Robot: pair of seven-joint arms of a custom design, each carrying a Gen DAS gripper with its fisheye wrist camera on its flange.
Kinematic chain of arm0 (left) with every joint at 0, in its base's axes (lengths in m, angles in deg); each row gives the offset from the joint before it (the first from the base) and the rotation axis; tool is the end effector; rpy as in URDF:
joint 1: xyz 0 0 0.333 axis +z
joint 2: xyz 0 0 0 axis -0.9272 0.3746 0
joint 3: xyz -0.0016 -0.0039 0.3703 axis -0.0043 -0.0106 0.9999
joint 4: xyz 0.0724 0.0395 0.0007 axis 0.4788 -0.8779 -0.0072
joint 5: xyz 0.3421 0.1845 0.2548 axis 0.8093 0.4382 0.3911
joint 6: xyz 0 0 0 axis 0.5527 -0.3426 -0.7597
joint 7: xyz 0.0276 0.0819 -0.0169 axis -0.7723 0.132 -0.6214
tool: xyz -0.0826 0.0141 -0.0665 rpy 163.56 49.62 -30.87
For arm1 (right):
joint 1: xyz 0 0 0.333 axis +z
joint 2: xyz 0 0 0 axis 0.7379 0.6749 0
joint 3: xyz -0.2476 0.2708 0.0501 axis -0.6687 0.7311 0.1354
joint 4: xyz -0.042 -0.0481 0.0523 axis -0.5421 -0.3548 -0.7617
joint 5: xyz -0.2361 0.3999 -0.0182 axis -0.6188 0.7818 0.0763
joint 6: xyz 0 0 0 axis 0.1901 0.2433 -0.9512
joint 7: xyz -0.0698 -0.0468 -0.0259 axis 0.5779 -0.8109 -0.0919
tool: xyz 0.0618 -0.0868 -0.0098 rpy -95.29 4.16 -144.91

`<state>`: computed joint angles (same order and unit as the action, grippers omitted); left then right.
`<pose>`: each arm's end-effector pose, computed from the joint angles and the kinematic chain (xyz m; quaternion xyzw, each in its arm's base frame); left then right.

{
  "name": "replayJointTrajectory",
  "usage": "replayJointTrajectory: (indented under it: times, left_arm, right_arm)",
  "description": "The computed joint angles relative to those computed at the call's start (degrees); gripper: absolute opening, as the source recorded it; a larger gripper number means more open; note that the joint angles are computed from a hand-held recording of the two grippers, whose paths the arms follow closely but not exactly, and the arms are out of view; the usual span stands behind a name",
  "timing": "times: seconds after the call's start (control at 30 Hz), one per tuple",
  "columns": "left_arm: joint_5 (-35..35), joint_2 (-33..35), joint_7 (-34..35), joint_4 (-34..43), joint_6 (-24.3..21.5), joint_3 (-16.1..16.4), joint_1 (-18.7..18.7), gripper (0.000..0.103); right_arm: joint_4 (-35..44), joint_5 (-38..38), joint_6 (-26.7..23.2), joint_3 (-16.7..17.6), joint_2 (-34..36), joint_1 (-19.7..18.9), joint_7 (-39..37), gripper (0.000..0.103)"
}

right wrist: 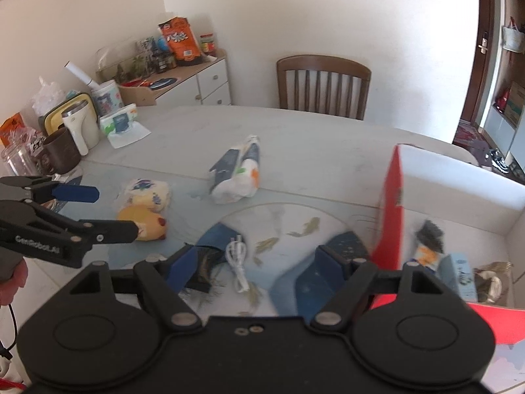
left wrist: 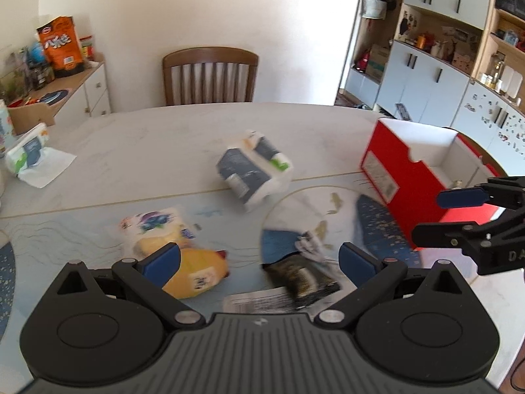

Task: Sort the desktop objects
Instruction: 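Move both tools back from the red box toward the remaining table items, then grasp the dark chocolate bar with the right tool while the left tool grasps the yellow bread bun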

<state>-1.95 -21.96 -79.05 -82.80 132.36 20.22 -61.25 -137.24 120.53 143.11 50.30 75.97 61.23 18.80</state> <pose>0.4480 -0.1532 0.4312 -0.7365 0.5465 -0.2787 0.2850 0.5632 0.1255 0.4349 -0.8637 0.3154 -0.0877 0.3833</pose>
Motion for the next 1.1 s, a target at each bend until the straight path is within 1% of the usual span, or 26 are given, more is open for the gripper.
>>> replayJointTrajectory:
  times: [0.23,0.4,0.5,0.6,0.77,0.9,1.0,1.1]
  left_arm:
    - [2.38,1.04,-1.86,-1.08,0.28,0.29,2.48,0.103]
    - [2.94,3.04,-4.30,-0.96,0.36,1.25,2.87,0.103]
    - [5.12,4.49,-5.86,-0.07,-0.69,1.02,3.03,0.103]
    - [6.34,6.13,-7.43,0.93,-2.13,1.91,1.93,0.103]
    - [9.19,8.06,-10.78,2.10,-2.71,3.65,0.49,0.103]
    - [10.77,9.07,-12.75,2.81,-3.72,4.81,-0.96,0.103]
    - [12.14,9.47,-14.29,3.12,-4.03,5.50,-1.68,0.100]
    - [11.91,9.72,-14.05,3.27,-4.47,6.25,-2.56,0.099]
  right_arm:
    - [-0.99,0.51,2.29,1.49,0.44,1.76,1.63,0.077]
    - [-1.68,0.68,4.89,2.49,1.30,3.16,2.36,0.075]
    - [-2.02,0.24,6.01,2.97,1.94,3.80,3.25,0.074]
    - [-2.23,-0.93,7.14,3.46,2.74,4.29,4.56,0.074]
    - [-2.45,-2.63,9.31,4.28,4.23,5.01,5.43,0.073]
    - [-2.15,-3.53,10.76,4.91,5.54,5.41,6.78,0.065]
    - [-1.74,-3.24,11.04,5.27,6.36,5.49,6.89,0.064]
    - [-1.51,-3.33,11.90,5.72,7.07,5.63,6.89,0.061]
